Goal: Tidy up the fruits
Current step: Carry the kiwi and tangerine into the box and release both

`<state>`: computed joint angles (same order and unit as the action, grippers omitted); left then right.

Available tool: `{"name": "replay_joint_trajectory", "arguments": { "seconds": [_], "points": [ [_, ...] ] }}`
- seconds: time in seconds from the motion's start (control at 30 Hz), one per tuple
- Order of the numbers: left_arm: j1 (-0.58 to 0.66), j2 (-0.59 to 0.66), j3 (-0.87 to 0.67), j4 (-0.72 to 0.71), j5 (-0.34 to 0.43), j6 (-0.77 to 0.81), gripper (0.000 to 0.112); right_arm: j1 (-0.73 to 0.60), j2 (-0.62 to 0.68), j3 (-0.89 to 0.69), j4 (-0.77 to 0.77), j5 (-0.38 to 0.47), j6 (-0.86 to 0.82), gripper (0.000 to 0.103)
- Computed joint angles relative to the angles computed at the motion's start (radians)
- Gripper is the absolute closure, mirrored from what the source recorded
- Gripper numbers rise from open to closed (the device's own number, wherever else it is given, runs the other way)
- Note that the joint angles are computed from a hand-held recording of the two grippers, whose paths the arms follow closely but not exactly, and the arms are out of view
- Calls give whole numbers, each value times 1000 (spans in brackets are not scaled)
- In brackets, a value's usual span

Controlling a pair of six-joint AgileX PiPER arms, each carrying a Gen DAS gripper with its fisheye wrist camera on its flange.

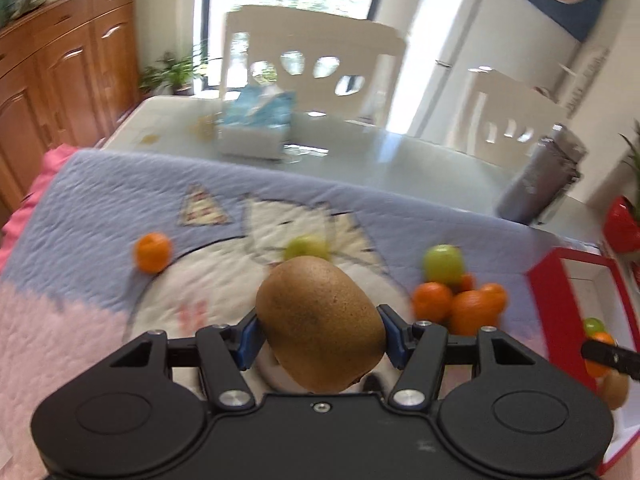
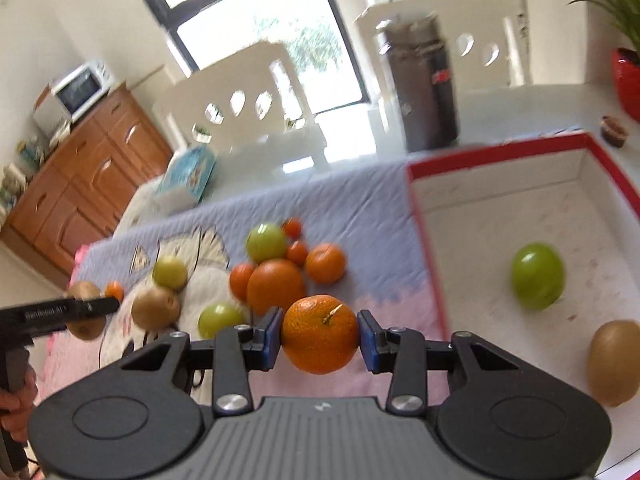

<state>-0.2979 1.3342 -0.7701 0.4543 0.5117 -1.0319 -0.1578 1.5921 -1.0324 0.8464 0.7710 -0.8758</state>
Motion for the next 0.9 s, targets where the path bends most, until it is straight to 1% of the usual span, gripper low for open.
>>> {"name": "replay_joint_trajectory", "arguments": {
  "seconds": [0.27,0.47,0.63,0.77,0.9],
  "points": [
    [-126,173,-235,-89,0,121,42,-186,60,-97,47,35,-25,61],
    [-207,330,-434,-204,9,279,42,-291,134,-174,27,37,-25,61],
    [-274,467,-613,-311,46,426,42,-347,218,-255,-8,36,5,61],
    [-322,590,-771,-398,97,542,42,-366,290,-312,-40,10,60,61],
    [-361,713,-935,-483,165,658,42,-380,371,-383,-52,42,116,61]
  ]
}}
